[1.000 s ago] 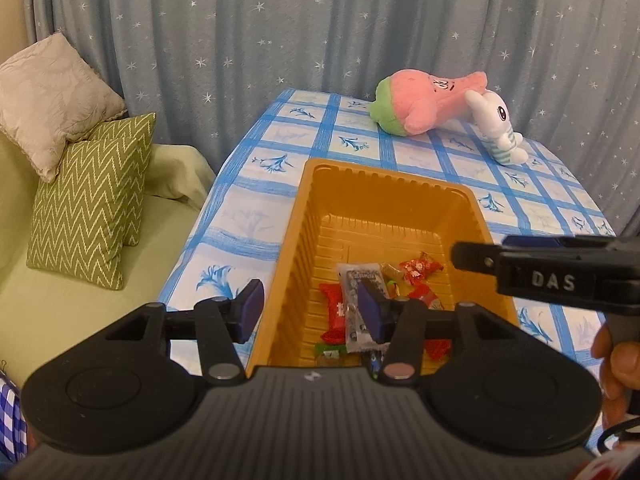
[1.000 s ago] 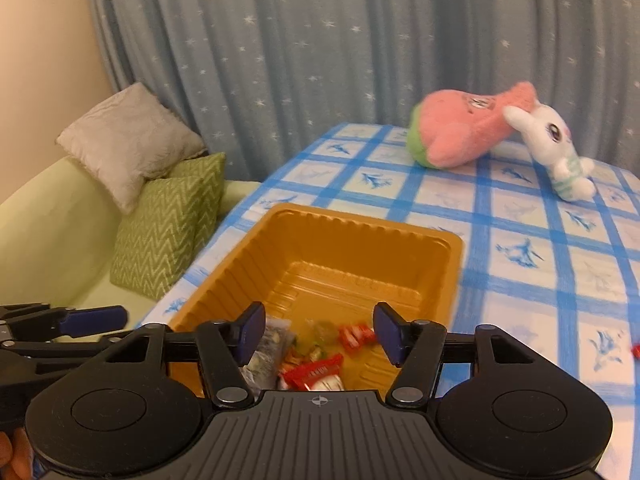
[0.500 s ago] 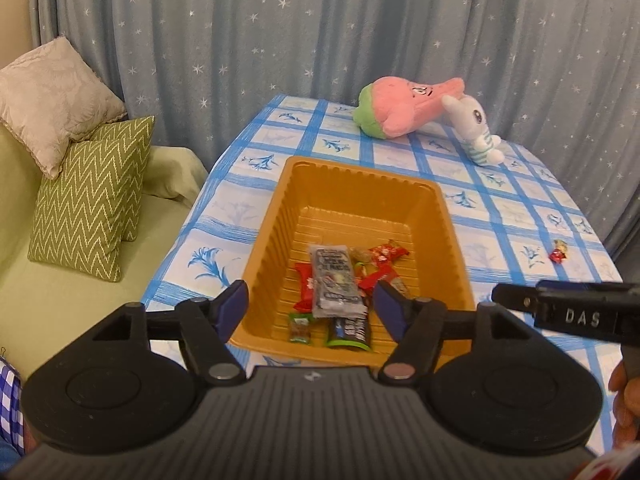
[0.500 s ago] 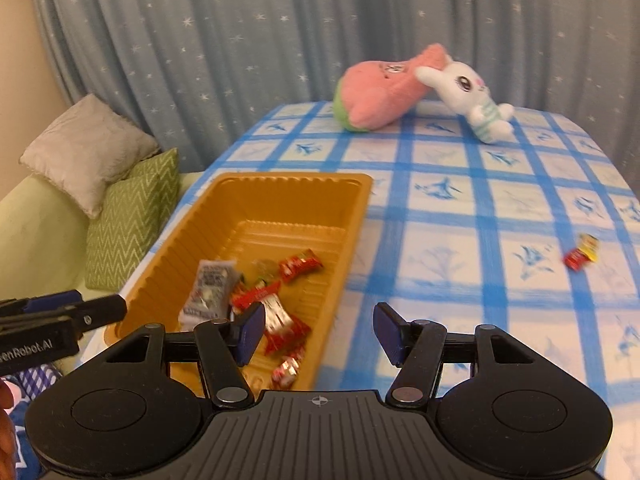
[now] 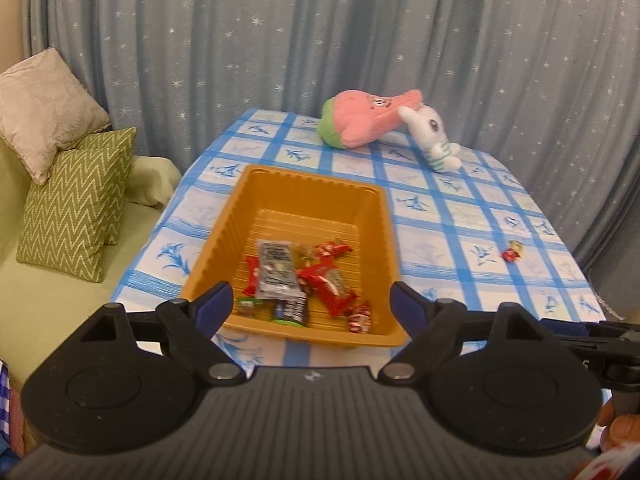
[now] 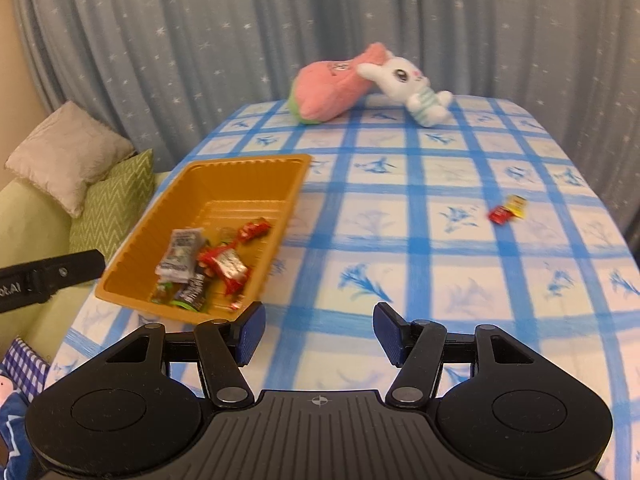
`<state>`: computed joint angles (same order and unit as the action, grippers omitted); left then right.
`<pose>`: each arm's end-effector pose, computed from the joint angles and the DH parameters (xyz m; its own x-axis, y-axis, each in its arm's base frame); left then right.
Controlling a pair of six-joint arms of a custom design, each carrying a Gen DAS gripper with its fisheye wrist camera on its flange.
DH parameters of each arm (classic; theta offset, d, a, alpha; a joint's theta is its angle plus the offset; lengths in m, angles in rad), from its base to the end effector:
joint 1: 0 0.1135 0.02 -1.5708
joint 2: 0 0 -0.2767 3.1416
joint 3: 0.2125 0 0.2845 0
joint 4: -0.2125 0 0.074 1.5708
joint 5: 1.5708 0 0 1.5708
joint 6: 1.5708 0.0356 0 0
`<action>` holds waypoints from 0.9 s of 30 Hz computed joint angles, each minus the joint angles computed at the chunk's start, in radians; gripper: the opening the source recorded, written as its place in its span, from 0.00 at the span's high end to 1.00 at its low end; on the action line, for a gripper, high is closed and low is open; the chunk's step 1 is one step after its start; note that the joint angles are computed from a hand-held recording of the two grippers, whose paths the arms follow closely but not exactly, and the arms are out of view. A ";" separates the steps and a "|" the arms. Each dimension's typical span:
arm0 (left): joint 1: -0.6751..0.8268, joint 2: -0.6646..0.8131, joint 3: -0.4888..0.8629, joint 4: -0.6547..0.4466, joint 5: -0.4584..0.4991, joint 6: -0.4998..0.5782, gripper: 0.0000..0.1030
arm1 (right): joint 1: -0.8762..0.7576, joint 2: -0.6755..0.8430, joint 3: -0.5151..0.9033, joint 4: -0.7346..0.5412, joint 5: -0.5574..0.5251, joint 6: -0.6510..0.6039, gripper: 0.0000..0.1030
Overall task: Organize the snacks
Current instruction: 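Withdraw both open tools from the tray toward the red and yellow candies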
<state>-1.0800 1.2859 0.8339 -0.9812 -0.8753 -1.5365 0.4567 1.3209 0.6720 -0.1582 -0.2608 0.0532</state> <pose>0.1334 -0.1916 0.2157 -0.5312 -0.3647 -0.7647 -0.4489 0.8867 -0.1110 0.2512 0.1336 0.1831 -0.6785 -0.2761 -0.6807 -0.5508 0.8044 0.2228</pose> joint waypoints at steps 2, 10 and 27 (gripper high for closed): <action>-0.013 0.024 0.021 0.006 0.001 0.004 0.17 | -0.039 -0.029 -0.019 -0.015 -0.011 -0.012 0.42; -0.035 0.106 0.097 0.065 0.000 0.065 0.14 | -0.205 -0.116 -0.059 -0.070 -0.065 -0.067 0.42; 0.026 0.290 0.226 0.347 0.089 0.351 0.13 | -0.437 -0.099 -0.039 -0.096 -0.126 -0.157 0.42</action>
<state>-1.0543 1.5758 1.0603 -0.6345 -0.7865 -1.1856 0.0197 1.2224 0.6330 -0.2539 -0.3866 -0.1042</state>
